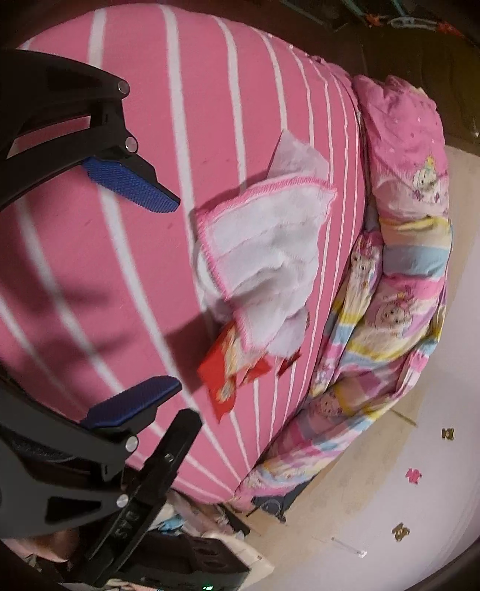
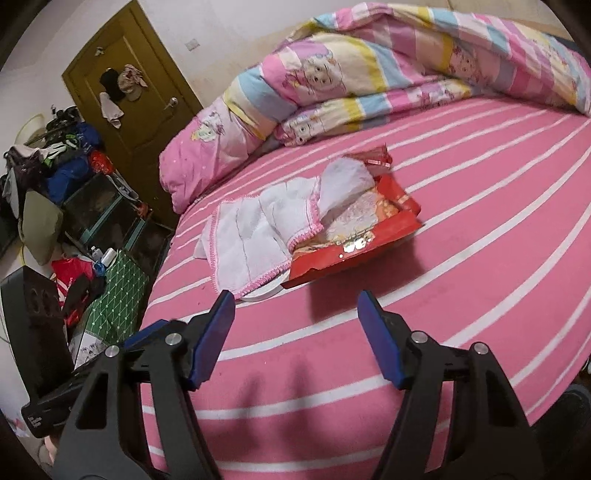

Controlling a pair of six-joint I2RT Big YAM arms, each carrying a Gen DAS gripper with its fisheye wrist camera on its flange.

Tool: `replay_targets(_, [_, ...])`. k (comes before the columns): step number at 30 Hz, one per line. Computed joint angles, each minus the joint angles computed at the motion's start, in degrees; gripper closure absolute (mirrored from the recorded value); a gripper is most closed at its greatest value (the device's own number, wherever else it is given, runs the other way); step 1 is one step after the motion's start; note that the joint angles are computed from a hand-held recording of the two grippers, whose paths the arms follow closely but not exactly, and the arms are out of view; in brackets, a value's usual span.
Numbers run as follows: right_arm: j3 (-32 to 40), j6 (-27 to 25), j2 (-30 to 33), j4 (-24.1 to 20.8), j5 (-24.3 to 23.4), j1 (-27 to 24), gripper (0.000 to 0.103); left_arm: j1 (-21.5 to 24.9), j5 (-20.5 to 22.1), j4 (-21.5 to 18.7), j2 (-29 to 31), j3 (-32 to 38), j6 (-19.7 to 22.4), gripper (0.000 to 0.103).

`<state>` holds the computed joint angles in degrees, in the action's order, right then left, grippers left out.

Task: Collect trash
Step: 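Move both tools back toward the red snack bag on the bed, then grasp the red snack bag with the right tool while the left tool grasps the white cloth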

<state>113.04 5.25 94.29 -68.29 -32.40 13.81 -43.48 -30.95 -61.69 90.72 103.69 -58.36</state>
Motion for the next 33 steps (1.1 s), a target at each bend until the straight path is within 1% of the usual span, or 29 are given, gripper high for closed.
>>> replay_targets(1, [0.35, 1.33, 0.68, -0.28, -0.44, 0.07, 0.034, 0.76, 0.26, -0.77, 0.14, 0.11, -0.48, 0.016])
replay_targets(4, [1.67, 4.0, 2.6, -1.27, -0.93, 0.24, 0.033, 2.66, 1.55, -1.37, -0.07, -0.55, -1.86, 0.016])
replay_targets(8, [3.63, 8.94, 5.23, -1.04, -2.41, 0.18, 0.033, 4.98, 2.6, -0.24, -1.19, -2.79, -3.11, 0.016])
replay_targets(14, [7.19, 15.84, 9.07, -1.37, -3.56, 0.24, 0.033, 7.76, 4.73, 2.86, -2.16, -5.53, -2.9, 0.016])
replay_targets(17, [7.98, 17.6, 9.87, -1.26, -3.62, 0.15, 0.033, 8.87, 6.58, 4.21, -1.79, -5.85, -3.54, 0.017])
replay_targets(19, [8.48, 17.99, 10.44, -1.09, -3.7, 0.03, 0.033, 9.4, 7.33, 4.77, -1.07, -5.34, -2.81, 0.018])
replay_targets(21, [8.85, 18.52, 10.91, -0.92, -3.11, -0.09, 0.035, 9.89, 8.39, 5.24, -0.25, -4.75, -1.9, 0.026])
replay_targets(22, [8.77, 18.9, 10.97, -0.75, -3.12, -0.22, 0.035, 10.14, 9.02, 5.37, 0.06, -4.56, -1.81, 0.028])
replay_targets(24, [8.87, 20.07, 11.41, -0.81, -3.22, -0.51, 0.041, 10.71, 10.61, 5.28, 0.71, -4.14, -2.14, 0.038])
replay_targets(25, [9.0, 20.41, 11.59, -1.01, -3.07, -0.56, 0.042, 10.95, 11.67, 5.13, 1.02, -3.95, -2.36, 0.038])
replay_targets(26, [9.07, 20.83, 11.75, -1.2, -3.11, -0.71, 0.046, 11.19, 12.87, 5.15, 1.22, -3.9, -2.89, 0.039])
replay_targets(29, [9.85, 20.62, 12.22, -2.19, -2.63, -0.81, 0.053, 11.57, 14.95, 6.24, 1.25, -4.49, -3.86, 0.053])
replay_targets(31, [10.13, 19.99, 12.2, -2.64, -1.99, -0.84, 0.057, 11.42, 14.25, 5.41, 1.59, -3.96, -3.46, 0.06])
replay_targets(33, [9.97, 19.78, 12.04, -2.59, -1.61, -0.91, 0.063, 11.33, 13.77, 4.75, 1.74, -3.58, -3.29, 0.075])
